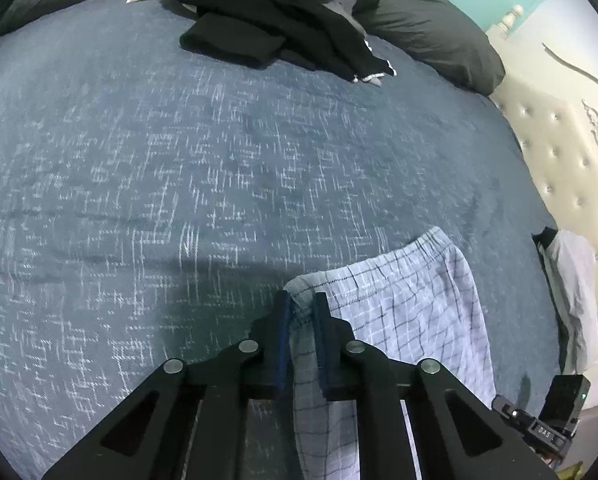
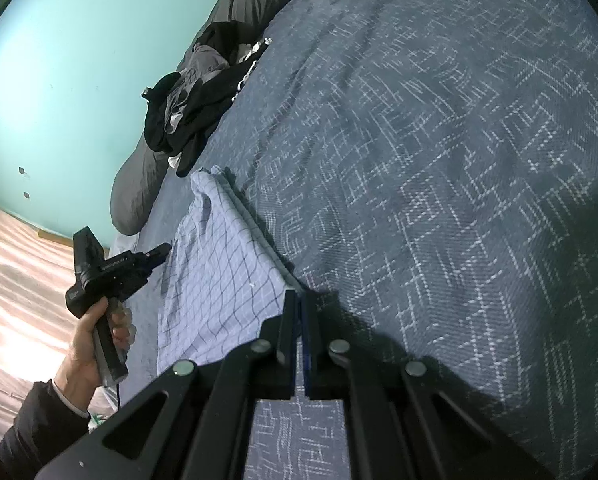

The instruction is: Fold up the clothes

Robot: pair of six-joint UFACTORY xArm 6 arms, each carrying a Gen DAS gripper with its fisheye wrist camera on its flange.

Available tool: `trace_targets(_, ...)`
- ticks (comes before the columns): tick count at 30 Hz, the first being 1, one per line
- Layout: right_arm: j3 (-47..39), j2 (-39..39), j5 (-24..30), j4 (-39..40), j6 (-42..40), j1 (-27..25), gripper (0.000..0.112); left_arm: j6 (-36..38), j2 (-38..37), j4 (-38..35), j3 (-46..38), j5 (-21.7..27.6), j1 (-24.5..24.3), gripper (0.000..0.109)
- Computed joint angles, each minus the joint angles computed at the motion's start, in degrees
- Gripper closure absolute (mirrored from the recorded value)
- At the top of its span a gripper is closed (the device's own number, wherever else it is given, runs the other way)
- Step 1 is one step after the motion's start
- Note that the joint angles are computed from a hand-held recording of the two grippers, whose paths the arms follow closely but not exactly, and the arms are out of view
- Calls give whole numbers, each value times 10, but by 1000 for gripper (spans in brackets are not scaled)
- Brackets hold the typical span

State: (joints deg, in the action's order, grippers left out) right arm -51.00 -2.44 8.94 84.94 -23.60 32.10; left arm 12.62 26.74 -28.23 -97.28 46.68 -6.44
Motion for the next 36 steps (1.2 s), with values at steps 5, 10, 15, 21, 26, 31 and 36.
trace_targets(5,0,2,1,-3,2,-1,111,-12,11,17,-16,0,-1,98)
trace_targets(10,3,3,-3,-19,19,-2,111,-26,11,35,-13,-8,2,103)
trace_targets(15,3,1,-2,-8,10,-3,111,-8,6,23,-4,-13,4,103)
trace_targets(21,2,1,-2,0,11,-3,110,10,-11,-9,20,-24,7,102)
trace_targets(26,17,-12,-15,-62,72,-4,107,22,-31,-34,48,-32,14,100)
trace_targets(31,15,-30,-27,-28,27,-6,107,46,-50,-61,75,-32,20,88)
trace_targets(36,7,-30,-8,-55,45,-13,81,85,-67,-86,94,-31,24,87)
